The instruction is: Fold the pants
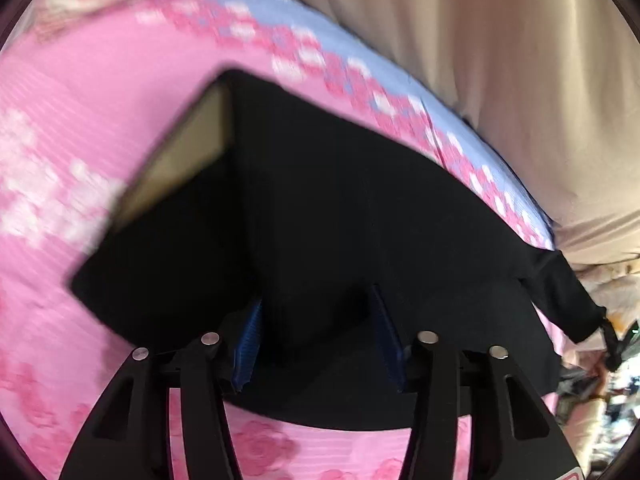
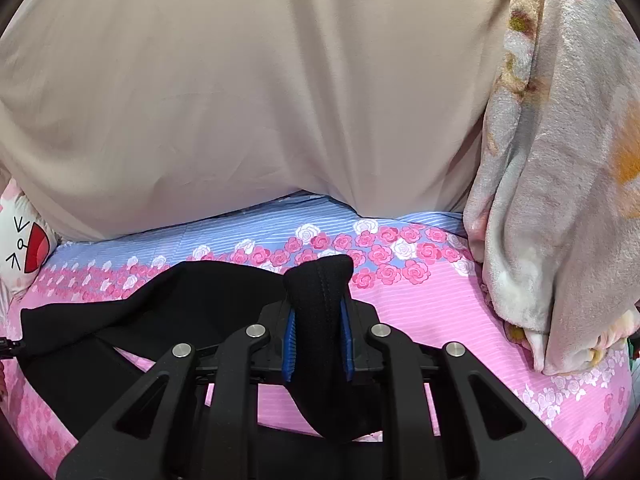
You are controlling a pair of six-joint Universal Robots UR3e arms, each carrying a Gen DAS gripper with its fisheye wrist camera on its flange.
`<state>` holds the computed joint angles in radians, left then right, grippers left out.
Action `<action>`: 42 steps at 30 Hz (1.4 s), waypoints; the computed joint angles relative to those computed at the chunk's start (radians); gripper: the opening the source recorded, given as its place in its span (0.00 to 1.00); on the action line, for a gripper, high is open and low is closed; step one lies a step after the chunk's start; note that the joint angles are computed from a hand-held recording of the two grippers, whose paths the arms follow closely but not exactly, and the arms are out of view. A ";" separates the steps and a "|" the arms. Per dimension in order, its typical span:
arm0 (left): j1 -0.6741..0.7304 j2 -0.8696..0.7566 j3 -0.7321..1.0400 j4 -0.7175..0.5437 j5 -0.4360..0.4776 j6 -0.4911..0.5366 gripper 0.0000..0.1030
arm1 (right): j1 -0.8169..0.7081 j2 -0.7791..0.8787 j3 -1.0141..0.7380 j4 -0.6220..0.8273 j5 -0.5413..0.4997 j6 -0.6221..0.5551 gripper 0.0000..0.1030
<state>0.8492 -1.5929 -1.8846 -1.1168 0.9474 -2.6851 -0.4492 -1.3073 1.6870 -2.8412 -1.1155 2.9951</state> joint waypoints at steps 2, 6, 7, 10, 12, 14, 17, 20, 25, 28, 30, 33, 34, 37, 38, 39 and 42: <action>-0.022 0.006 0.004 0.017 0.029 0.008 0.11 | -0.002 0.002 0.001 -0.004 -0.001 0.003 0.16; 0.020 0.010 0.101 -0.128 -0.068 0.066 0.02 | 0.000 0.021 -0.014 -0.011 -0.003 0.020 0.16; 0.033 0.014 0.138 -0.162 -0.095 0.077 0.02 | 0.000 0.027 -0.020 -0.010 0.000 0.023 0.16; 0.102 0.030 0.304 -0.311 -0.222 0.149 0.02 | 0.009 0.030 -0.028 -0.009 0.000 0.025 0.16; 0.151 0.021 0.438 -0.502 -0.281 0.250 0.02 | 0.010 0.008 -0.012 -0.006 0.003 0.005 0.16; 0.203 0.024 0.561 -0.689 -0.287 0.372 0.02 | 0.003 -0.027 0.028 -0.015 0.013 -0.021 0.16; 0.280 0.063 0.551 -0.794 -0.209 0.497 0.03 | -0.031 -0.108 0.143 -0.049 0.042 -0.059 0.16; 0.287 0.067 0.340 -0.571 -0.044 0.427 0.03 | -0.085 -0.187 0.295 -0.093 0.086 -0.102 0.16; 0.302 -0.025 0.131 -0.319 0.007 0.331 0.07 | -0.162 -0.234 0.472 -0.130 0.079 -0.174 0.16; 0.245 0.003 0.143 -0.262 0.050 0.272 0.07 | -0.155 -0.192 0.472 -0.136 0.031 -0.194 0.16; 0.181 0.014 0.141 -0.199 0.115 0.207 0.07 | -0.129 -0.142 0.432 -0.149 -0.001 -0.186 0.16; 0.114 0.006 0.143 -0.139 0.187 0.125 0.07 | -0.105 -0.144 0.349 -0.157 0.011 -0.167 0.16; 0.102 0.002 0.151 -0.142 0.200 0.103 0.07 | -0.134 -0.194 0.372 -0.179 0.076 -0.169 0.16; 0.126 -0.004 0.127 -0.126 0.205 0.123 0.08 | -0.266 -0.428 0.518 -0.162 0.268 -0.296 0.17; 0.132 0.007 0.111 -0.120 0.207 0.130 0.10 | -0.291 -0.481 0.547 -0.089 0.273 -0.372 0.18; 0.136 0.012 0.102 -0.116 0.204 0.134 0.10 | -0.321 -0.519 0.589 -0.020 0.267 -0.456 0.19; 0.158 0.008 0.097 -0.132 0.173 0.140 0.12 | -0.394 -0.524 0.724 0.144 0.119 -0.671 0.23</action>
<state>1.0073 -1.5853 -1.7877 -1.2492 1.1201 -2.5454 -0.8431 -1.8314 2.4110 -2.6972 -0.9963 2.3243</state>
